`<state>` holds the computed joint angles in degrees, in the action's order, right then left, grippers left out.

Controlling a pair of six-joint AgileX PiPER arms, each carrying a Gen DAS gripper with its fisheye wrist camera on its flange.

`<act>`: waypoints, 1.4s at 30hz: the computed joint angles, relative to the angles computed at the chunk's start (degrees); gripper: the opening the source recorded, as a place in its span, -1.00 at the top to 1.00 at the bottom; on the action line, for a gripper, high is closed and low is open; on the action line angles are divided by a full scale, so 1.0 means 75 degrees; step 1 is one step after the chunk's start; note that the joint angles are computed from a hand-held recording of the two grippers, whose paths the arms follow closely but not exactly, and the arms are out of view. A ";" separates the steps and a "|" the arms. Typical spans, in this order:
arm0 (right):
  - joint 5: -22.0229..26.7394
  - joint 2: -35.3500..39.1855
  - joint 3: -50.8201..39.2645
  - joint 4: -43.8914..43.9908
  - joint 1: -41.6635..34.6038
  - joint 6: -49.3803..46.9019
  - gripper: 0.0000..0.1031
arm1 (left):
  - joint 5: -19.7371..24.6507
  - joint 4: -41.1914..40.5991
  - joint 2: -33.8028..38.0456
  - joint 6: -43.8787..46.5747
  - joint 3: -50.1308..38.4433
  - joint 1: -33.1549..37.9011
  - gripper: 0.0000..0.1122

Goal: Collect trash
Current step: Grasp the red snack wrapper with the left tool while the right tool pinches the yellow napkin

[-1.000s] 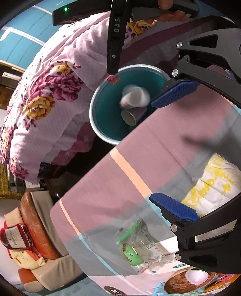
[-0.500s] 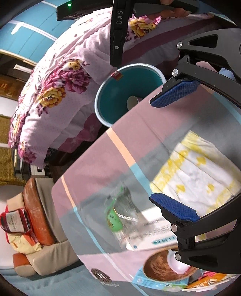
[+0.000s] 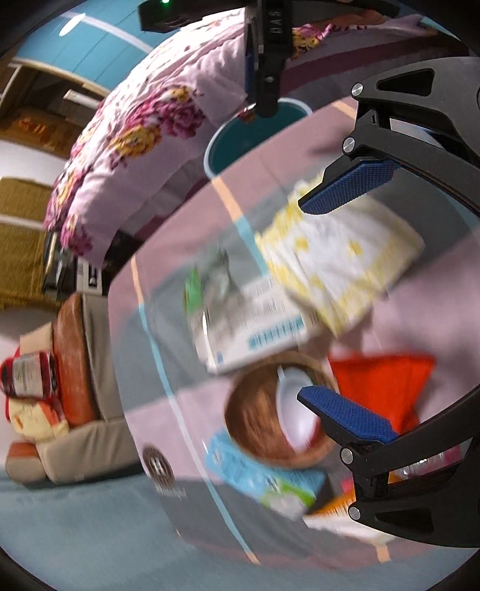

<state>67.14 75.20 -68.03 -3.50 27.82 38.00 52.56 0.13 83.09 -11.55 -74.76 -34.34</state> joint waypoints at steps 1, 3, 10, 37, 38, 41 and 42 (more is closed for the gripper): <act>-0.0010 0.0193 -0.0107 -0.0011 0.0264 0.0128 -0.59 | -0.0001 -0.0065 -0.0083 0.0109 0.0089 0.0166 -0.68; -0.0062 0.0514 -0.0252 -0.0002 0.0625 0.0280 -0.62 | 0.0015 -0.0220 -0.0271 0.0403 0.0294 0.0633 -0.68; -0.0410 0.1797 -0.0615 0.0313 0.1277 0.0574 -0.65 | 0.0010 -0.0881 -0.0602 0.1401 0.0769 0.2068 -0.68; -0.1418 0.2590 -0.0429 -0.1175 0.2668 0.1503 0.92 | 0.0114 -0.1297 -0.0538 0.2401 0.1111 0.2794 -0.68; -0.1463 0.2396 -0.0313 -0.1046 0.2505 0.1324 0.92 | 0.0166 -0.1316 -0.0531 0.2423 0.1096 0.2677 -0.68; -0.1483 0.1896 -0.0043 -0.1086 0.2348 0.1425 0.92 | 0.0240 -0.1184 -0.0480 0.2367 0.1080 0.2270 -0.68; -0.1494 0.1770 0.0012 -0.1104 0.2286 0.1458 0.92 | 0.0270 -0.1078 -0.0413 0.2345 0.1056 0.2082 -0.68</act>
